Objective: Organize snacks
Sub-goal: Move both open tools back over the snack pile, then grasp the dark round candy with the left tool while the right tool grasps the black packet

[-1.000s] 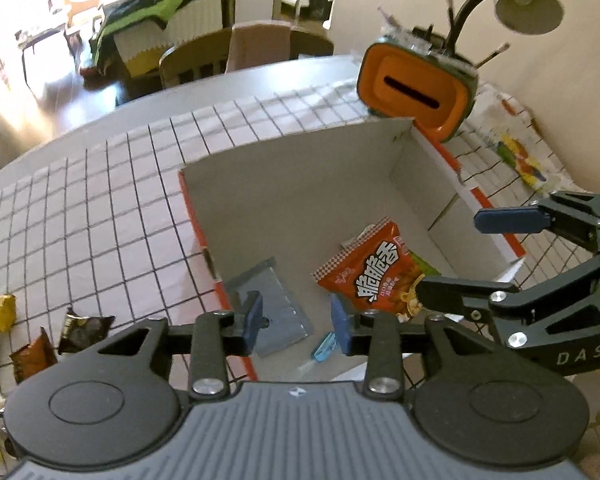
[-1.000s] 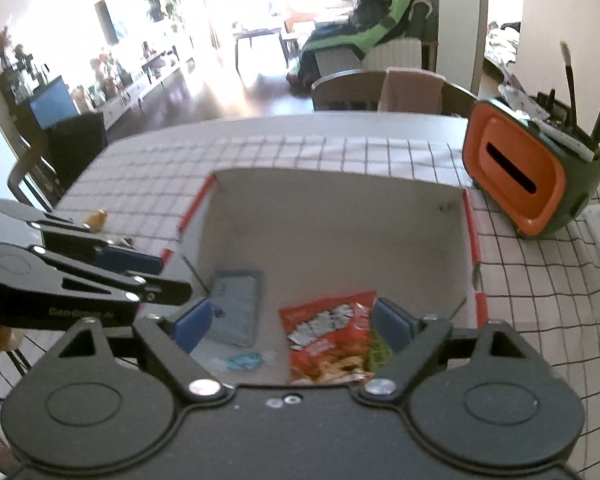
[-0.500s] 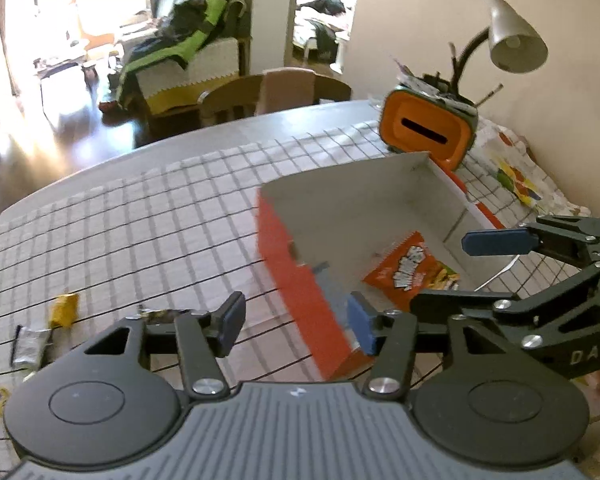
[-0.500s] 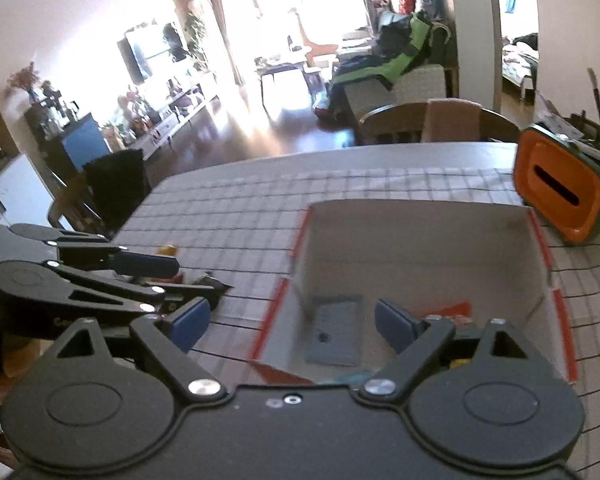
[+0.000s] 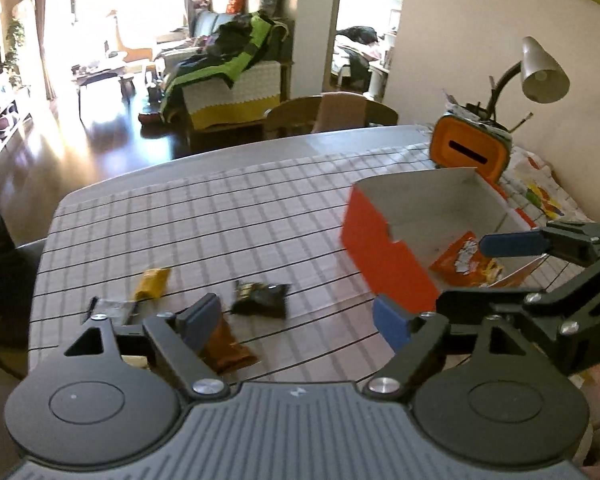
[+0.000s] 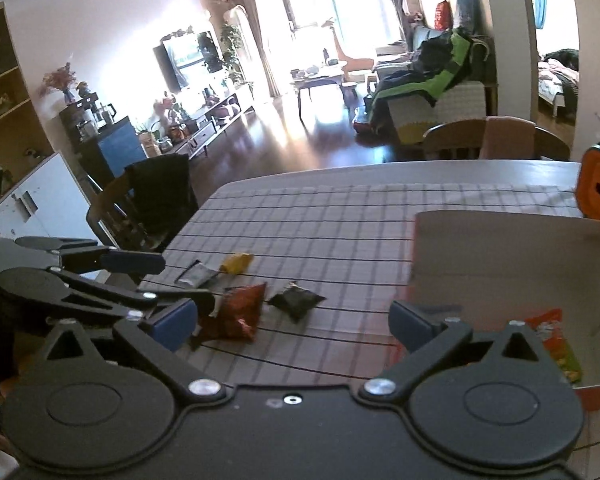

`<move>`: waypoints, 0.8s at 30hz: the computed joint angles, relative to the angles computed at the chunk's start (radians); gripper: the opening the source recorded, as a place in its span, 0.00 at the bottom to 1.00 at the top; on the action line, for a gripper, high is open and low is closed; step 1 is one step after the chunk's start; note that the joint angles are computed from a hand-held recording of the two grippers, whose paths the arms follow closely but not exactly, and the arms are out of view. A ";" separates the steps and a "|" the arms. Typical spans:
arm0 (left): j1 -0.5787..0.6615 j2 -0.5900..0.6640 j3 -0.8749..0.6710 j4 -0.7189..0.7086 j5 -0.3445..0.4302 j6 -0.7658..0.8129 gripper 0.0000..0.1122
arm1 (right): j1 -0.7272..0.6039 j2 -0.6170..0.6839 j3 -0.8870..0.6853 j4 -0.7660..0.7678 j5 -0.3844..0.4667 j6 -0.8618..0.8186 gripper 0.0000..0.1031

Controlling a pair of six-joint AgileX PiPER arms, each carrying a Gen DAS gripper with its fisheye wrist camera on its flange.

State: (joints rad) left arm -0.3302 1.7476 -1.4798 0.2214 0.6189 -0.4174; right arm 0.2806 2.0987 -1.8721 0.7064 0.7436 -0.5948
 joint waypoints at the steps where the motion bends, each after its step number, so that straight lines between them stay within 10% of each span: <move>1: 0.012 -0.021 0.035 0.005 -0.019 0.000 0.77 | 0.013 0.003 -0.003 -0.006 -0.007 0.010 1.00; 16: 0.229 -0.157 0.362 -0.014 -0.131 -0.010 0.79 | 0.201 0.093 -0.060 -0.303 -0.106 0.291 1.00; 24: 0.274 -0.102 0.398 -0.067 -0.159 -0.027 0.79 | 0.218 0.277 -0.331 -0.394 0.016 0.349 0.99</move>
